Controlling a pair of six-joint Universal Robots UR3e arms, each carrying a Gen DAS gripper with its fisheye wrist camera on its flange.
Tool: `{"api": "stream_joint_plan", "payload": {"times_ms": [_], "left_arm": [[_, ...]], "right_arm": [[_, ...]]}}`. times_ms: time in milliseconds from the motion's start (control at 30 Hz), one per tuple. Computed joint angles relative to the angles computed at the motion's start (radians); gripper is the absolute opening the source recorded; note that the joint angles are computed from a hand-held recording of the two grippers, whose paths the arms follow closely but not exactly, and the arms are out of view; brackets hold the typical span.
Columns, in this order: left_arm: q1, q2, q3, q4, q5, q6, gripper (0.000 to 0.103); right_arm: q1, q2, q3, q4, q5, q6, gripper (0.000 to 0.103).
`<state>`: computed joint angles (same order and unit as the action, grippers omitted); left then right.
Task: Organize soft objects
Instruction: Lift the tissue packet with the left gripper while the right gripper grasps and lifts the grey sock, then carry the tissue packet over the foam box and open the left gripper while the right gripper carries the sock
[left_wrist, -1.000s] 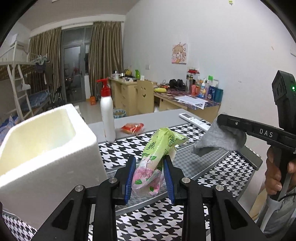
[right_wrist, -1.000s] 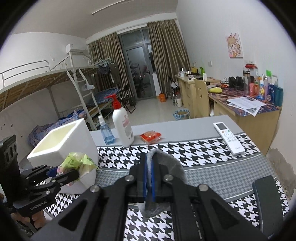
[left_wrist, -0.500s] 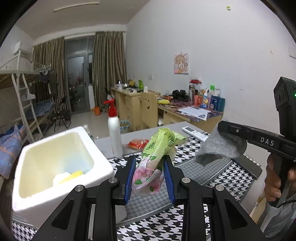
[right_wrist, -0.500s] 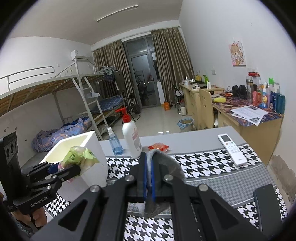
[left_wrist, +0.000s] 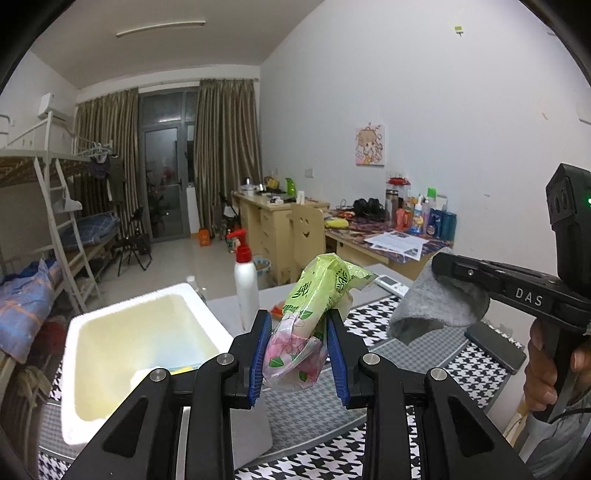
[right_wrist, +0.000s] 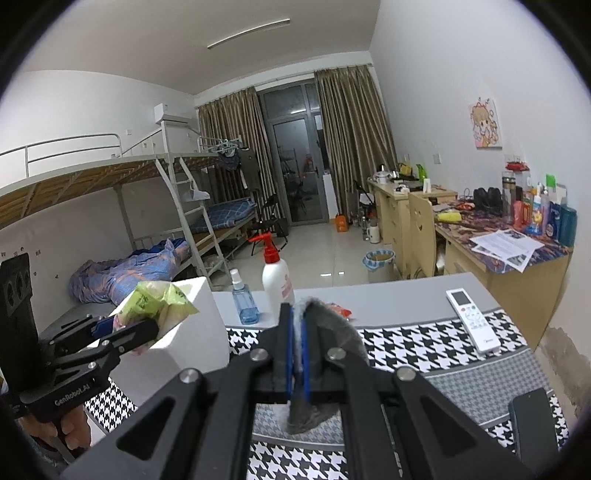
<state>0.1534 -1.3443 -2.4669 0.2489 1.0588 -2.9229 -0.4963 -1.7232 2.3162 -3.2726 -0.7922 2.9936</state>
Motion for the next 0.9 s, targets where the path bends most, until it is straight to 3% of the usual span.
{"api": "stream_joint_plan", "payload": {"times_ms": [900], "left_arm": [[0.149,0.07,0.01,0.008,-0.013,-0.039,0.032]], "right_arm": [[0.176,0.154,-0.214,-0.041,-0.061,0.056,0.006]]}}
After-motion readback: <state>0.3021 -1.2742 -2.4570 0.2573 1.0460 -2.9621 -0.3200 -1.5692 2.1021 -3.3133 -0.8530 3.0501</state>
